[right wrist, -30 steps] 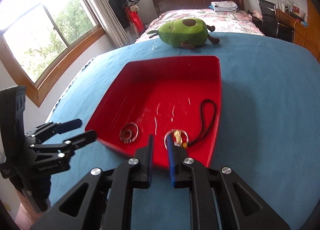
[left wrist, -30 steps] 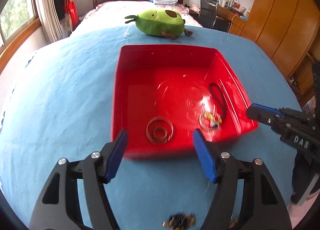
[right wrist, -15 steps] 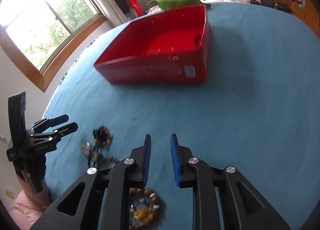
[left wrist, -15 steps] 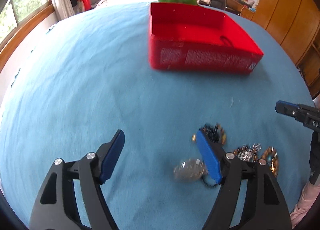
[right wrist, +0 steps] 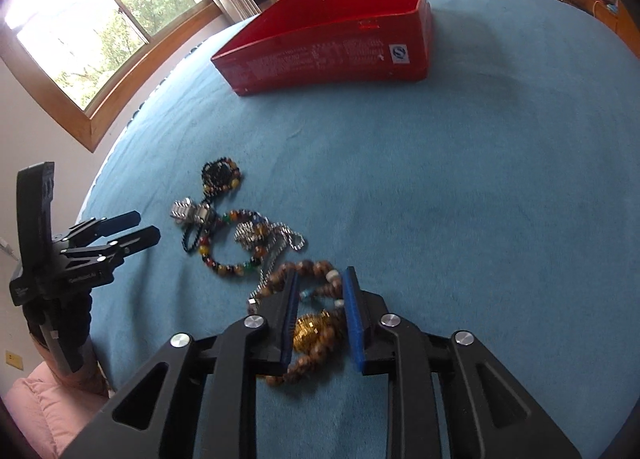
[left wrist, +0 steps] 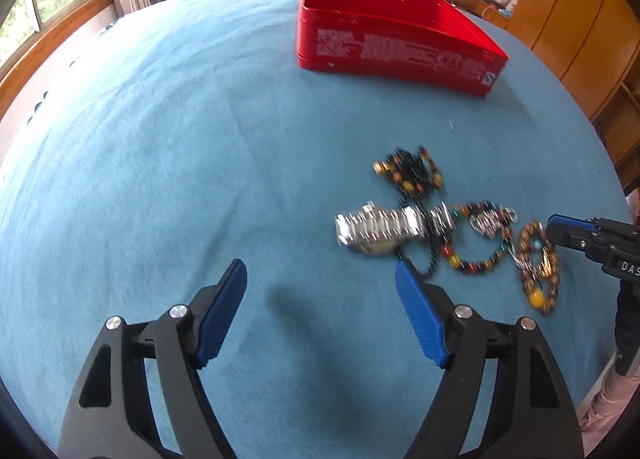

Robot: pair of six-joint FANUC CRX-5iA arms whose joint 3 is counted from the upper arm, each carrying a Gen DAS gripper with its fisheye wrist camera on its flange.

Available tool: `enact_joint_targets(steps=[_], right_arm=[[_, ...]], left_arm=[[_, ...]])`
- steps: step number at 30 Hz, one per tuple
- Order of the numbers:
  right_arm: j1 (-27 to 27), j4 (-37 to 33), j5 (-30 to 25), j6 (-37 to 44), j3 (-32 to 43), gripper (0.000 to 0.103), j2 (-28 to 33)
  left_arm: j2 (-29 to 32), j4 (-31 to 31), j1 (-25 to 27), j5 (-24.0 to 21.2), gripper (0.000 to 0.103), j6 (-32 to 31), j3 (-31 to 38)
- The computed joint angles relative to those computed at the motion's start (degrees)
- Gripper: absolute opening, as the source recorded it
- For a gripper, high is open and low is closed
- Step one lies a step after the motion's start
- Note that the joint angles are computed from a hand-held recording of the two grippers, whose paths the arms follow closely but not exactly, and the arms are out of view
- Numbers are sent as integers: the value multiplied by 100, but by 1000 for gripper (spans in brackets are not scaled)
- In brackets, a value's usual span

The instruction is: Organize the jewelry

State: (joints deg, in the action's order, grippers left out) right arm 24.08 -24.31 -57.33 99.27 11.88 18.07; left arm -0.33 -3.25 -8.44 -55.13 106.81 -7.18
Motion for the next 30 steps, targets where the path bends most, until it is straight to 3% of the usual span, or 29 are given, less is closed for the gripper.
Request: enact_joint_targets(steps=[11,13,15,18,30], right_arm=[[-79,-101,-10,47,-187,25,-82],[-16,17,76,71,-232,22,-104],[-28,-71,24,165,-187,11,-80],[-113,-222,-117,195,-106,11,-64],[-457,-799,106,680,-422,11,-837]], left_arm=[[-92,143,-140,87,78,8,-272],[-108,182,-155,96,79,2,-302],[-109,181,-181,95,79,26,-305],[-109,191,-222,90,79,23,-311],[-46,295,-303,89,79,-65,-258]])
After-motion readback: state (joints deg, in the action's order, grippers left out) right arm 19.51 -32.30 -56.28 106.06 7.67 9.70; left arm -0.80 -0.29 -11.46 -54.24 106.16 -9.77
